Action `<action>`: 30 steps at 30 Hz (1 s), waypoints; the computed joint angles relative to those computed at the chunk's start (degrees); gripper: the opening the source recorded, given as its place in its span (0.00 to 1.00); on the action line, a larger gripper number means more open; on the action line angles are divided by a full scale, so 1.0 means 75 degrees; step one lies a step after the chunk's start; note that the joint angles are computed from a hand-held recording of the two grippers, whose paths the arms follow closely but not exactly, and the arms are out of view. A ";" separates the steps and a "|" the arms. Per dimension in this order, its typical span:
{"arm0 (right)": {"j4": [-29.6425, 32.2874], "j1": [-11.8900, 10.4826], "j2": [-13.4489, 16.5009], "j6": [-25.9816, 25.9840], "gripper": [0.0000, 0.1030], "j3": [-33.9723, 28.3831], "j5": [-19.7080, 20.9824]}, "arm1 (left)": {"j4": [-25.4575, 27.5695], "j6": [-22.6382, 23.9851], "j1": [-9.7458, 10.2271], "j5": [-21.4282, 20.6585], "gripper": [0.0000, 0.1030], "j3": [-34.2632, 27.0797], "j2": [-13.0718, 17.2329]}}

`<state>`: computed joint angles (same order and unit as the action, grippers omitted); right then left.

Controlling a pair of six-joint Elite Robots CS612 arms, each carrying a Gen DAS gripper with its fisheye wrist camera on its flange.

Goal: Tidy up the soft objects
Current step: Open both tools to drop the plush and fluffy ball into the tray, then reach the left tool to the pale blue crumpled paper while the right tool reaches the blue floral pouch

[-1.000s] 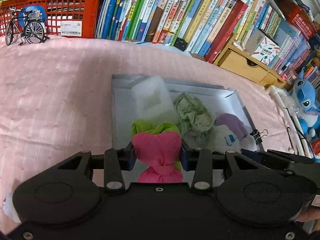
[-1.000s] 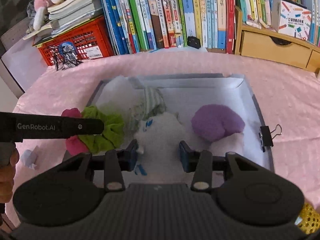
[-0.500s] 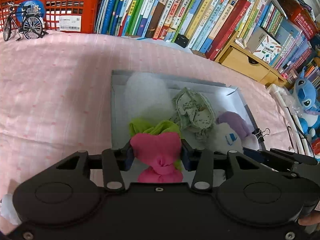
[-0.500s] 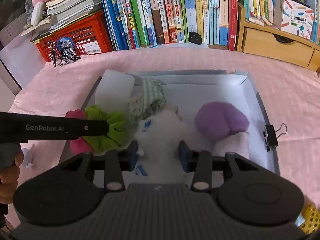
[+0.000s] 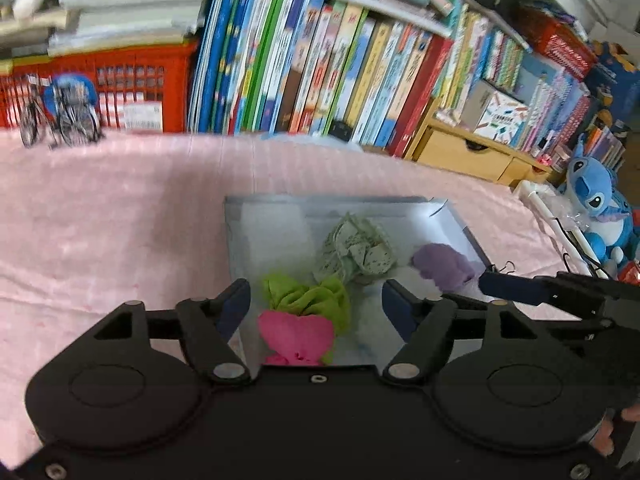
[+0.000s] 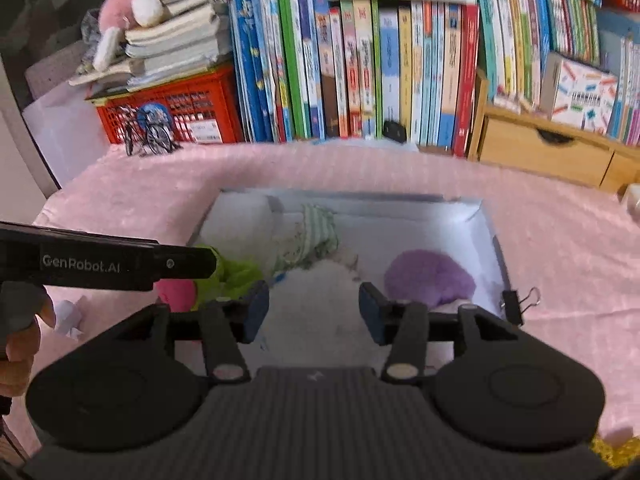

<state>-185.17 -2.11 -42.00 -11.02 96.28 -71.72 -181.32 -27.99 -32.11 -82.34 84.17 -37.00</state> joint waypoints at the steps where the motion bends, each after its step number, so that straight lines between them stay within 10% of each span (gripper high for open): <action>1: -0.0156 -0.0012 -0.0032 -0.0005 0.66 0.0071 0.0015 | -0.0176 0.0081 -0.0037 0.0109 0.71 0.0106 -0.0048; 30: -0.4069 -0.0326 -0.0355 -0.0732 0.78 0.2559 0.1305 | -0.4454 0.0307 -0.0987 0.3518 0.91 0.3567 -0.0732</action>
<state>-215.69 -4.55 -44.66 -16.51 115.47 -61.94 -214.73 -25.68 -39.52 -55.96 110.93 -42.49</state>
